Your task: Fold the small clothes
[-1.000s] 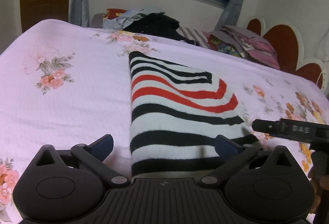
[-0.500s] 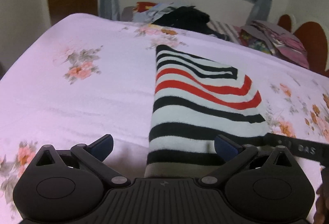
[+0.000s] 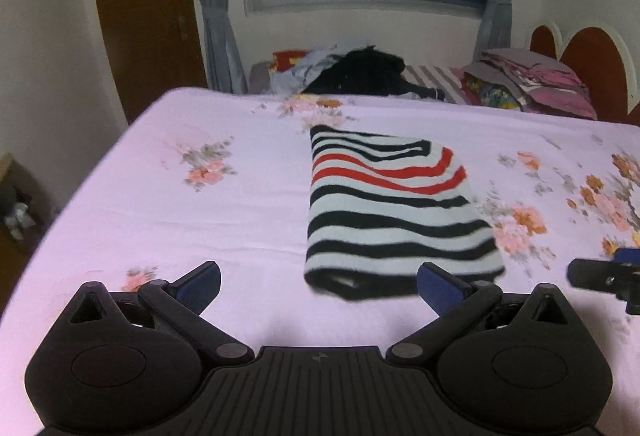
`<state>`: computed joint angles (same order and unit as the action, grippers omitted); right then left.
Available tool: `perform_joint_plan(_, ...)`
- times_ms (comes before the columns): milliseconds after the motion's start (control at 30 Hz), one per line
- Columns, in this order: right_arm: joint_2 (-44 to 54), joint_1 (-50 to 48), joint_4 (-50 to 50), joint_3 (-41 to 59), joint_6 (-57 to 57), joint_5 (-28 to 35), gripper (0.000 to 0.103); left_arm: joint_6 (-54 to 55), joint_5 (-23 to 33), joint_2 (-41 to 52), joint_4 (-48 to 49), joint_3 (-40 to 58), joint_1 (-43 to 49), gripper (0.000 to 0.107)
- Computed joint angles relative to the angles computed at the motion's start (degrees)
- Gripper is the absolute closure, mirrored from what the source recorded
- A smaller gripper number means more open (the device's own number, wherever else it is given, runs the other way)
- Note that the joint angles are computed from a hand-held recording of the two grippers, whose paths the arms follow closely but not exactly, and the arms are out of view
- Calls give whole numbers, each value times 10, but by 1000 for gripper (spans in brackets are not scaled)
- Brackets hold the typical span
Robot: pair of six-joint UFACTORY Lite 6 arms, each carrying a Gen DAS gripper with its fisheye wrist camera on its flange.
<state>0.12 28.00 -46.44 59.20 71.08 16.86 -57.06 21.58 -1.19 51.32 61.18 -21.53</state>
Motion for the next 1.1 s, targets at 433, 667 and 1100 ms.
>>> perform_joint_plan(433,-329,548,-159,-130,322,627,0,-201,477,-382,29,-155,-453,4)
perform_joint_plan(667,-294,743,-168,-79,370,817,0,-350,744,-394,52,-127,-753,4)
perform_joint_plan(1100,-287,832,-163,-72,417,897,0,-410,848,-355,59,-78,-858,4)
